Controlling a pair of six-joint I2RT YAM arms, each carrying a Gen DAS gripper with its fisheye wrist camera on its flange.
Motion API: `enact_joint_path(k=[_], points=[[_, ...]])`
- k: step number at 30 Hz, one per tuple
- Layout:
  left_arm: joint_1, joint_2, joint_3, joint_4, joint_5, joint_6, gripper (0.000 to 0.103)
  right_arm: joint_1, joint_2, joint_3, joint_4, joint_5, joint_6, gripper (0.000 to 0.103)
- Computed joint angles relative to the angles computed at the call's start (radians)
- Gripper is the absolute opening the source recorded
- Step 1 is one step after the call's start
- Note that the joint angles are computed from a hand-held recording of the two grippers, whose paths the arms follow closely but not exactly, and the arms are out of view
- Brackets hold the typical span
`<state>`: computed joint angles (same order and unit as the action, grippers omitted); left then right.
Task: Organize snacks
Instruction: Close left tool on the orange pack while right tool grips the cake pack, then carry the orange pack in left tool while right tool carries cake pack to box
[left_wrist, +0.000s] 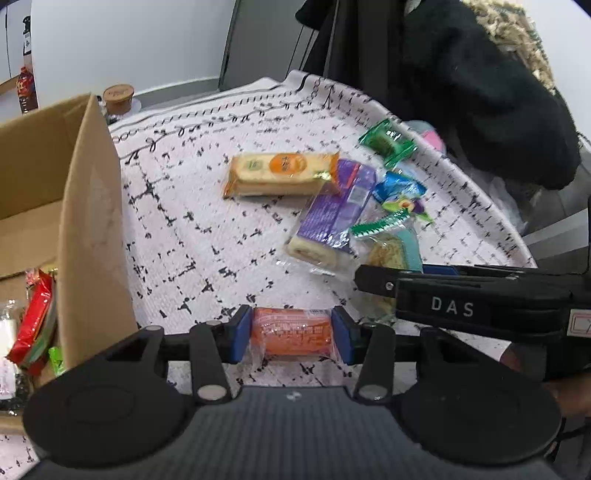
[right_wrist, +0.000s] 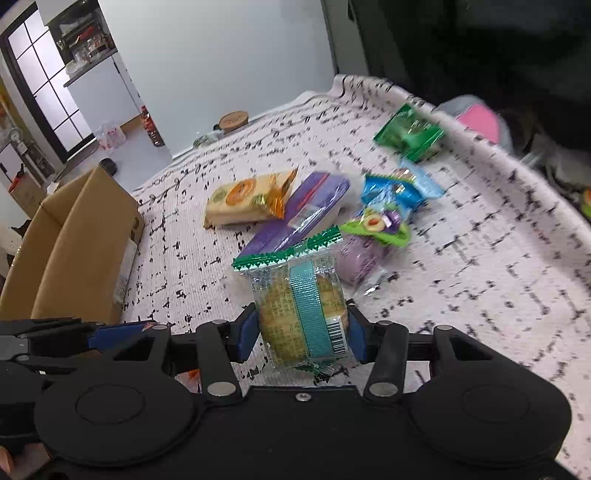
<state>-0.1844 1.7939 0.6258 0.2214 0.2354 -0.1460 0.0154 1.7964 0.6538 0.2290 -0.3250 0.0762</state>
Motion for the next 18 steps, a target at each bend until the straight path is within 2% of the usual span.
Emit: enact_joint_path(k=[9, 18], points=[[0.015, -0.173, -0.072, -0.007, 0.047, 0.025, 0.046, 0.003, -0.183, -0.048, -0.042, 0.034, 0.087, 0.048], [0.075, -0.331, -0.104, -0.071, 0.071, 0.062, 0.046, 0.045, -0.336, -0.063, -0.112, 0.089, 0.144, 0.048]])
